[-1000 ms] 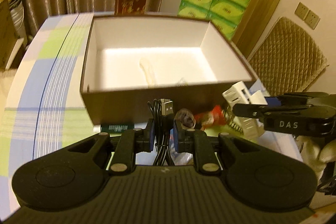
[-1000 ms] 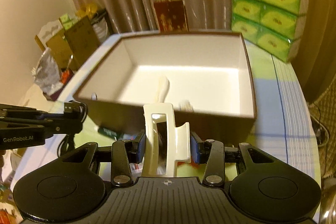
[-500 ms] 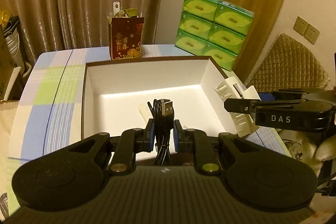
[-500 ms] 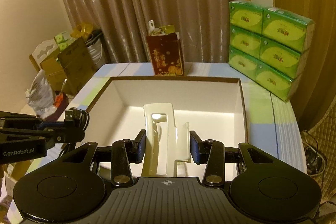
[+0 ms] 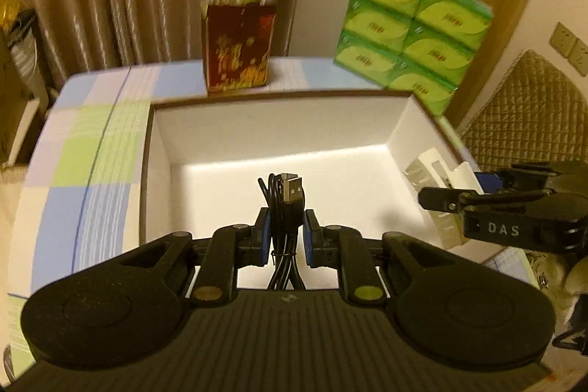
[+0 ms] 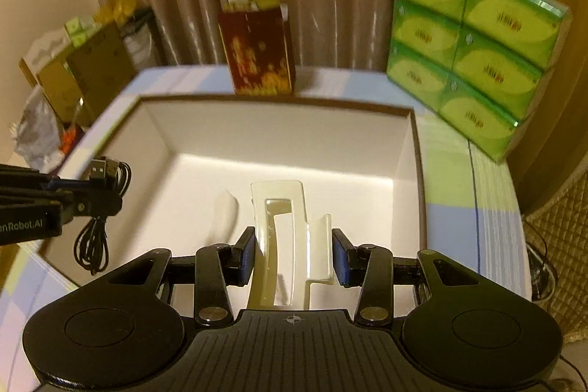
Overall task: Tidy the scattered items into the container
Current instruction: 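Lower the clip into the box with the right tool while the left tool lowers the cable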
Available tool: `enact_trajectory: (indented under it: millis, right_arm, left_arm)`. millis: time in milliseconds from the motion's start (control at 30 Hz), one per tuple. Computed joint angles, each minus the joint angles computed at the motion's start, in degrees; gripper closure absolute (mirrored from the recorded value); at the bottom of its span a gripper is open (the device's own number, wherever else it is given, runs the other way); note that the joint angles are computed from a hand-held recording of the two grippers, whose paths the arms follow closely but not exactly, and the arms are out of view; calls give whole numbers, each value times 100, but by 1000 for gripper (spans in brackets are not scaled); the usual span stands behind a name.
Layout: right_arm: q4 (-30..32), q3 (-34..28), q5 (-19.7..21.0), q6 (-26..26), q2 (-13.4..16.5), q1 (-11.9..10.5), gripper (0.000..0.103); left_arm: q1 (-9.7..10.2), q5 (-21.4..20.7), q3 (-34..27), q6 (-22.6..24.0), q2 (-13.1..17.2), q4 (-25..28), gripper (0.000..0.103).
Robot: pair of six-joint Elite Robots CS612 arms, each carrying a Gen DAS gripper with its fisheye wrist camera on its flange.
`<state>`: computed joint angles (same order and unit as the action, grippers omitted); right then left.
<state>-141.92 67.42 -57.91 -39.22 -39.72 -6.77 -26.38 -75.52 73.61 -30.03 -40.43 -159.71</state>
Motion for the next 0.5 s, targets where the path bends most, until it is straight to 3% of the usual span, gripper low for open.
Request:
enact_trajectory:
  millis: [500]
  right_arm:
    - [1106, -734, -948, -239, 412, 155, 64]
  left_arm:
    - [140, -279, -709, -31, 481, 1042, 90]
